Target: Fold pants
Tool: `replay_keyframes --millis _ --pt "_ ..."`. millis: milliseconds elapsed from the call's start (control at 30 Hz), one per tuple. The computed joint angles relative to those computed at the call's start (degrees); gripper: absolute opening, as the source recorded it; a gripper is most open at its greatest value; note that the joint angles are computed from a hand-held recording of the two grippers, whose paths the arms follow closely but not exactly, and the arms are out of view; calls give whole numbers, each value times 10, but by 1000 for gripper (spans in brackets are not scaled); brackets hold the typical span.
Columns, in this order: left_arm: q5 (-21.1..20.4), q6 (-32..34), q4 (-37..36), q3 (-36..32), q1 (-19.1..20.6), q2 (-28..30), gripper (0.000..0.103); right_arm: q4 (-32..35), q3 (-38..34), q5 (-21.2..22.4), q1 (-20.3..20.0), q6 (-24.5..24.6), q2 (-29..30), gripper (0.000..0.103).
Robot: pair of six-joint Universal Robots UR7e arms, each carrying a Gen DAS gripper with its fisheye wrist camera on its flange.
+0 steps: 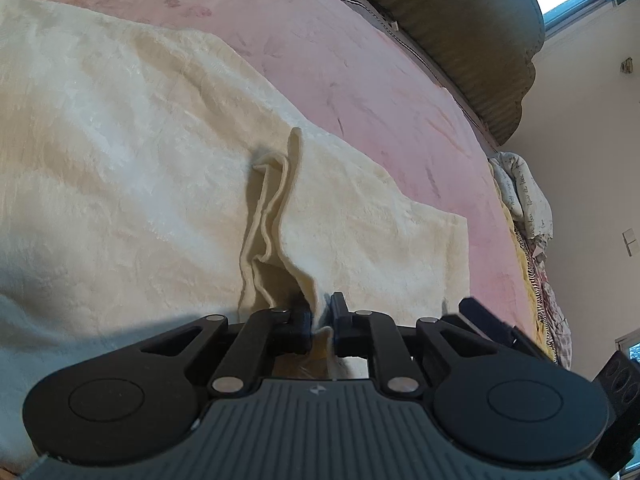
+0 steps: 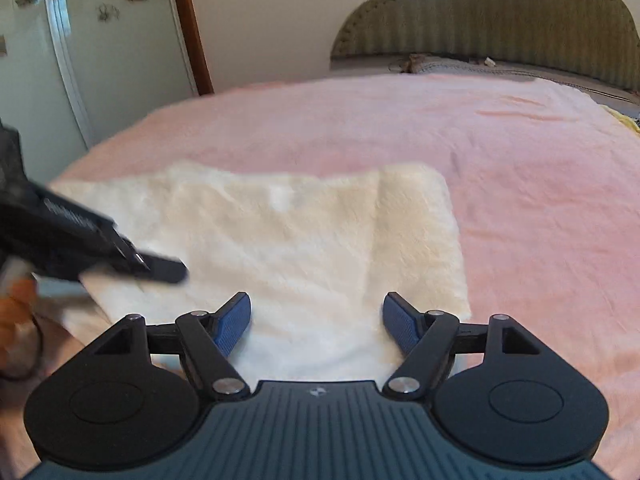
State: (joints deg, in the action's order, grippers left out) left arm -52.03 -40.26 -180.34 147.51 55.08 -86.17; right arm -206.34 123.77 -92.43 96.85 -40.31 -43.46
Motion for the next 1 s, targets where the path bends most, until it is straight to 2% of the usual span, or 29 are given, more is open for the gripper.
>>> replay_keyframes --millis 133,200,267,300,333,367,467,533,600,633,700,733,800,900,967,1000 --pt "2 -4 1 0 -2 1 17 15 -46 -26 21 -21 31 73" --pt "0 -11 26 -1 -6 -11 17 50 -82 -78 27 -12 57 73" --pt "-17 -11 70 -8 -3 -40 20 30 -61 -76 30 -3 54 75" --pt "-23 -13 82 -11 -1 -55 20 41 -52 -50 29 -2 43 75" --pt "-12 -14 90 -12 -8 -67 22 50 -44 -19 27 -4 34 73" --pt "4 -7 92 -13 -16 -74 22 53 -42 -8 30 -8 31 73" --pt "68 14 105 -23 -41 -78 22 54 -62 -44 47 -30 55 73" --pt "83 33 103 -38 -38 -60 25 67 -78 -63 48 -32 75 76" --pt "94 46 112 -53 -34 -37 31 30 -72 -68 53 -35 87 78" --pt "100 62 113 -58 -29 -24 40 28 -64 -58 55 -30 83 78" --pt "151 42 156 -70 -34 1 43 41 -42 -17 51 -32 69 77" --pt "176 39 160 -69 -40 12 43 50 -37 -17 53 -43 67 77" --pt "204 39 161 -54 -56 14 45 15 -33 -46 61 -89 86 80" --pt "245 16 212 -37 -86 -7 53 10 -23 -35 57 -56 75 81" --pt "275 -15 253 -27 -101 -20 61 -17 -7 -21 58 -58 66 81" --pt "287 -24 268 -24 -107 -23 62 -25 0 -17 58 -62 63 81"
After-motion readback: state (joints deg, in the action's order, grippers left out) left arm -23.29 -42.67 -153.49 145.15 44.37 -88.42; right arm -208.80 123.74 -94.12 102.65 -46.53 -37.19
